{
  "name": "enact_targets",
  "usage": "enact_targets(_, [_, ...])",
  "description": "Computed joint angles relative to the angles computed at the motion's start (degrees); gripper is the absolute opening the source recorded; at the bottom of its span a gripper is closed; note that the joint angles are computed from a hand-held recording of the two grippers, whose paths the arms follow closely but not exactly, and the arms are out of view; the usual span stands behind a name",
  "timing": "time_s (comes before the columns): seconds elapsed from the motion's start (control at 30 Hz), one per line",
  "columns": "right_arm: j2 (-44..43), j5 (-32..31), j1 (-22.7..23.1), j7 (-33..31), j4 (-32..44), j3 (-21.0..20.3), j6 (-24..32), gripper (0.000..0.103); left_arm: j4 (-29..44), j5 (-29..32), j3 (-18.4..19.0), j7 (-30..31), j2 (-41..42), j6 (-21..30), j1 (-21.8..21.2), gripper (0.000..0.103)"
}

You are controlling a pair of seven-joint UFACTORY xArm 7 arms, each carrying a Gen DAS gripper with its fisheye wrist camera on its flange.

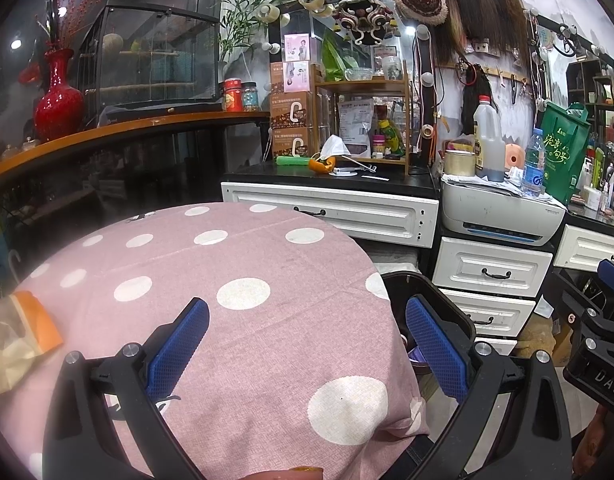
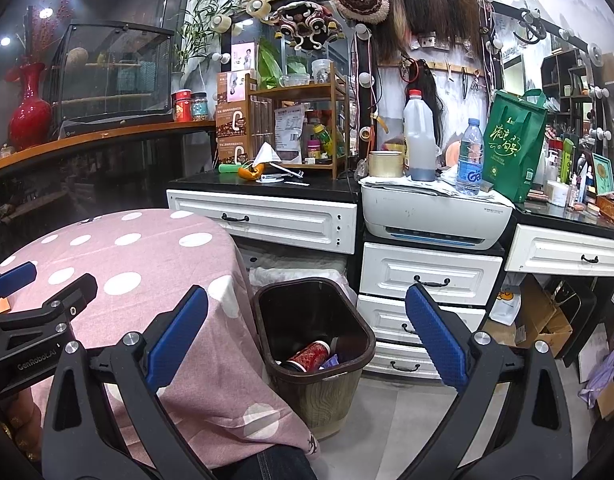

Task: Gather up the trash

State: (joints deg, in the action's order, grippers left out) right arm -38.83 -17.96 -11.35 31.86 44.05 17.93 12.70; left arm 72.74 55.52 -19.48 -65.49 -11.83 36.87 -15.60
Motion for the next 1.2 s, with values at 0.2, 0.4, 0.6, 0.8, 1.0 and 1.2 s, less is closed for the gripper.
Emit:
enact_targets(0.2, [0.0, 0.0, 0.3, -0.3, 0.0, -0.2, 0.0, 0.097, 0.2, -0.1, 0.1, 0.1, 0.1, 0.2, -0.1, 0.098])
enact_targets(0.4, [0.1, 0.0, 0.3, -0.3, 0.0, -0.3, 0.0, 0.097, 0.1, -0.1, 0.1, 0.0, 0.0, 0.2, -0.1, 0.098])
enact_targets(0.6, [0.1, 0.0, 0.3, -0.3, 0.0, -0.2, 0.0, 0.097, 0.3, -0.3, 0.1, 0.3, 0.1, 0.2, -0.1, 0.098])
enact_targets(0.8, [0.0, 0.1, 0.5, -0.3, -0.2, -0.3, 0.0, 0.097, -0.2, -0.4, 0.1, 0.2, 0.0, -0.1, -0.1, 0.098])
enact_targets(1.0, [0.1, 0.1, 0.5, -0.3, -0.1, -0.2, 0.1, 0.097, -0.3, -0.6, 0.1, 0.3, -0.1, -0.1, -0.1, 0.098])
enact_targets(1.2, [0.1, 0.1, 0.5, -0.2, -0.2, -0.1, 0.1, 0.097, -0.3, -0.5, 0.1, 0.0, -0.1, -0.3, -0.1, 0.098])
